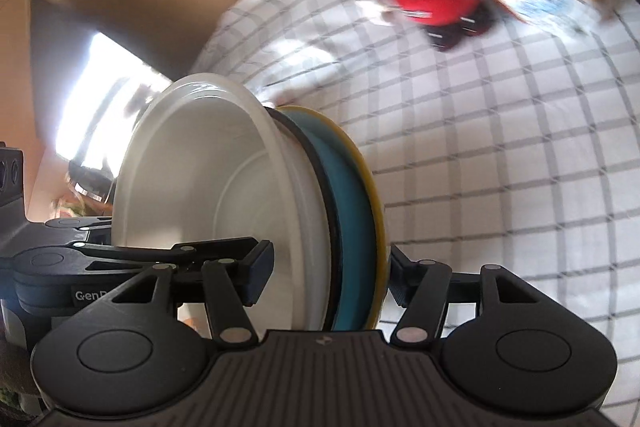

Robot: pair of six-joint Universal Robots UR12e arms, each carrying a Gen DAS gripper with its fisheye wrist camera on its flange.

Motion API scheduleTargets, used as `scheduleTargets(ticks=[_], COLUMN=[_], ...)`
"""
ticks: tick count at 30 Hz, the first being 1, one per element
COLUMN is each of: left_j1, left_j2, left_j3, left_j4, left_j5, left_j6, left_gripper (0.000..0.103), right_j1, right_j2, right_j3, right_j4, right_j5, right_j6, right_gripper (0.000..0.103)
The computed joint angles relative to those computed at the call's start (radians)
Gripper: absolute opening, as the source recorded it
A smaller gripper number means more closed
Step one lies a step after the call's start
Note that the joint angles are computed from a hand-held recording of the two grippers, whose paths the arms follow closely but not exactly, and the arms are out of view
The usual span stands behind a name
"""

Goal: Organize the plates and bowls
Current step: 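Lower the stack with both grippers against the steel bowl, then settle the dish stack into the steel bowl with both grippers and release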

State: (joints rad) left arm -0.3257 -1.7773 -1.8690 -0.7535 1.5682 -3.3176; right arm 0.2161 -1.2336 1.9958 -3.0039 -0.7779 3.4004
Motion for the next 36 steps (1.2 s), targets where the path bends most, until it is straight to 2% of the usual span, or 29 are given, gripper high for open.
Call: scheduleTargets(ticks=[8, 15, 23, 31, 36], left_j1=[0.074, 0.143, 0.152, 0.175, 0.191], left_j2=[0.064, 0.036, 0.028, 0.026, 0.033], left_j3=[-0.088, -0.137, -0.153, -0.165, -0.182], left_j4=[0.011, -0.005, 0.003, 0.026, 0.044], left_j5=[0.012, -0.086, -0.113, -0.159, -0.186], left_j6=[-0.024, -0.054, -0.028, -0.045, -0.065], left_gripper=[0.052, 0.051, 0.051, 0.048, 0.040], right_j1=[0.084, 0.134, 0.142, 0.167, 0.179], right_j2=[0.051, 0.093, 0.101, 0.100, 0.098], right_j3=[-0.082, -0.138, -0.155, -0.213, -0.238], right_j4=[0.073, 0.224, 0.276, 0.365, 0.422], right_j5=[-0.008, -0.079, -0.107, -0.214, -0.259], right_j6=[-0.045, -0.076, -0.092, -0.112, -0.157], right_gripper=[0.060, 0.060, 0.060, 0.056, 0.054])
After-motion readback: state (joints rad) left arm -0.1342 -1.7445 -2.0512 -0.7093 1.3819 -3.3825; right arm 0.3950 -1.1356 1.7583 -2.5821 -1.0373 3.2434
